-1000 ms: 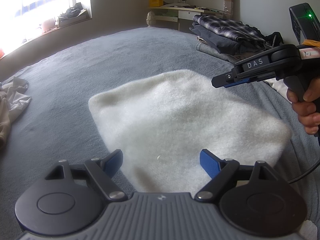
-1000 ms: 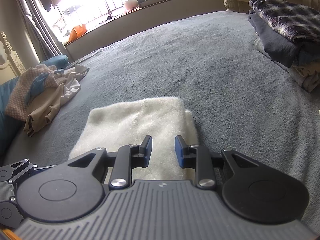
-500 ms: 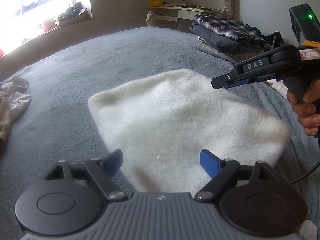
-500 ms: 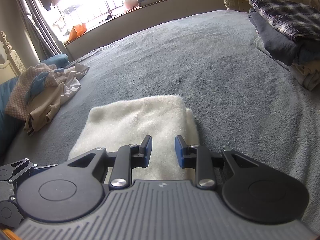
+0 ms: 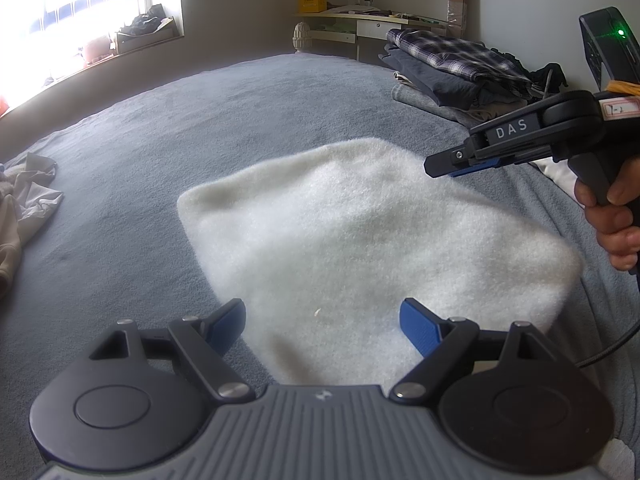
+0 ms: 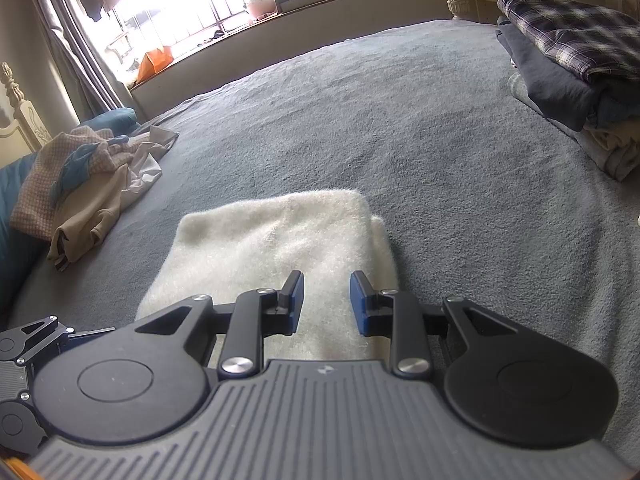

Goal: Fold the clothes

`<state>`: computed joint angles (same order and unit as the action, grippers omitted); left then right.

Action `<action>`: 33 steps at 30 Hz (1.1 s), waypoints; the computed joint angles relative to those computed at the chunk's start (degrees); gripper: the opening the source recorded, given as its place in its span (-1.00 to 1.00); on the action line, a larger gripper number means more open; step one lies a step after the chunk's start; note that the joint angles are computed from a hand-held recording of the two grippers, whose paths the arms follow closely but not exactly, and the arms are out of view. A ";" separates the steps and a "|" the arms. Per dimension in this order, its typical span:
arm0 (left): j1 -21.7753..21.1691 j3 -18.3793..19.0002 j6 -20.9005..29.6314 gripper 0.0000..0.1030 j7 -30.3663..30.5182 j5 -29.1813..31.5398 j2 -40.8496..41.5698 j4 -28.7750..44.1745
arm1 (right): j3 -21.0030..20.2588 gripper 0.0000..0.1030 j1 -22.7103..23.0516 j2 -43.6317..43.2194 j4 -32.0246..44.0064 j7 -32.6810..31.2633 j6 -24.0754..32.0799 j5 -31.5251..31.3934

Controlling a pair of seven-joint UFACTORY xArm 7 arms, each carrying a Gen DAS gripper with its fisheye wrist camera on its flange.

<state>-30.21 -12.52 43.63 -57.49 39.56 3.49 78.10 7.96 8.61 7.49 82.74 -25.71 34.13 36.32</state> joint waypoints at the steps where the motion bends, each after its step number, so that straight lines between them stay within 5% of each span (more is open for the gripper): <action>1: -0.01 0.00 0.02 0.66 0.00 0.01 0.03 0.03 | 0.00 -0.53 -0.01 -0.01 -0.03 -0.01 0.00 0.01; 33: -0.07 0.20 1.09 0.69 -0.03 -0.06 0.30 1.17 | 0.00 -0.51 0.02 0.12 -0.32 0.03 -0.52 0.13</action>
